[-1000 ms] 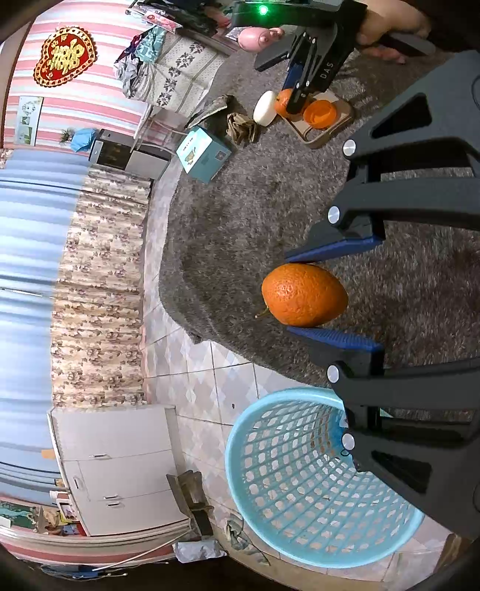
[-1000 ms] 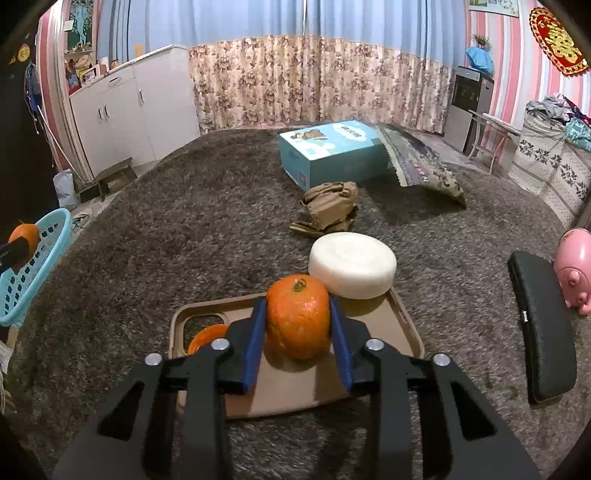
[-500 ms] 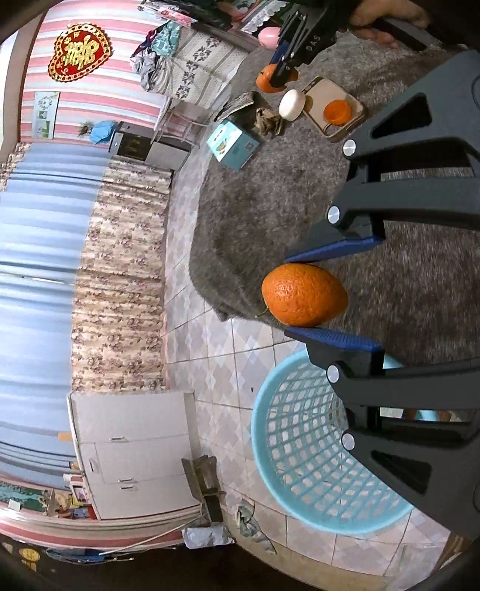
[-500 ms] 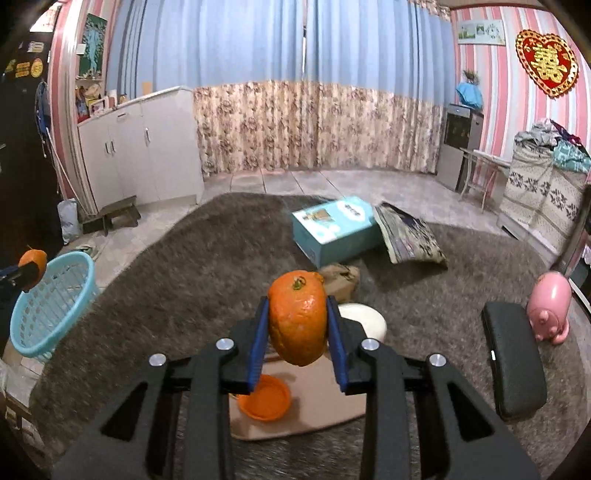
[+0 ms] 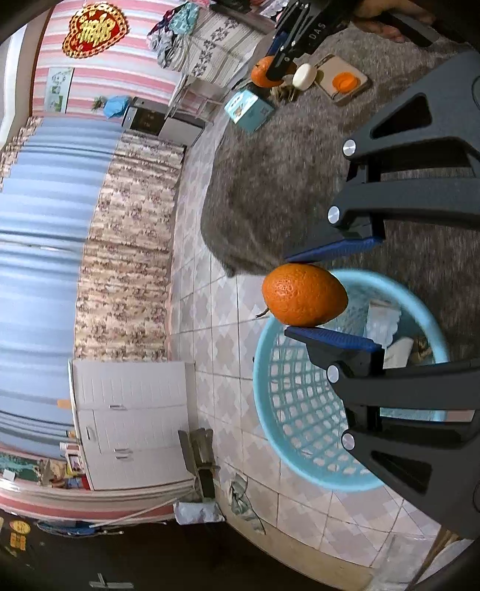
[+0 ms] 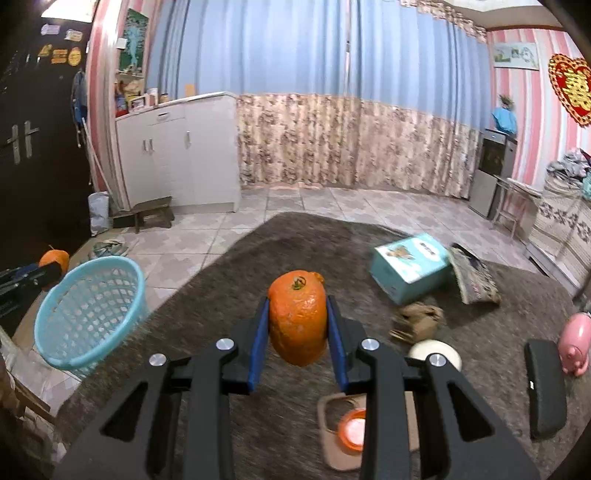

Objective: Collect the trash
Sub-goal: 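Carry both held oranges over the light blue basket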

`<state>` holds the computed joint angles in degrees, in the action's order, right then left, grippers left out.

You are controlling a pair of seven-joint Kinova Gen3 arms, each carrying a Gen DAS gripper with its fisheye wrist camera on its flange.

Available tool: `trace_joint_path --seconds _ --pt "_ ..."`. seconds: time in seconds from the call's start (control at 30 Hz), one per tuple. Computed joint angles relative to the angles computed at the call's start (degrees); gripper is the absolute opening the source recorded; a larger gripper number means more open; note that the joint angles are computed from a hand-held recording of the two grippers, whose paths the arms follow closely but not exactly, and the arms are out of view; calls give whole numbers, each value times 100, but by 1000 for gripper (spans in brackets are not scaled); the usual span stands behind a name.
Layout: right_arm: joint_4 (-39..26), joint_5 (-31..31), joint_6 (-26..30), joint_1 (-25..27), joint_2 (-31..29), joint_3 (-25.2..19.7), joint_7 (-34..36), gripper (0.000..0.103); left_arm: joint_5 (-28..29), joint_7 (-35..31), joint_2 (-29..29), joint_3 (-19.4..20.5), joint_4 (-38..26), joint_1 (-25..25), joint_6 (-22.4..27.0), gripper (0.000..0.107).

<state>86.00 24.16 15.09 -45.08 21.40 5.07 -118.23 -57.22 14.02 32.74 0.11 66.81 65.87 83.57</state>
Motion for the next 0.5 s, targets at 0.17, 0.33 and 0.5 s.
trace_joint_path --seconds 0.17,0.33,0.5 --pt "-312 -102 20 -60 184 -154 129 30 38 311 -210 36 452 -60 36 34" --pt "-565 -170 26 -266 361 -160 200 30 61 653 -400 175 919 -224 55 34" --pt "-723 -276 3 -412 503 -230 369 30 69 1135 -668 353 1588 -436 -68 34"
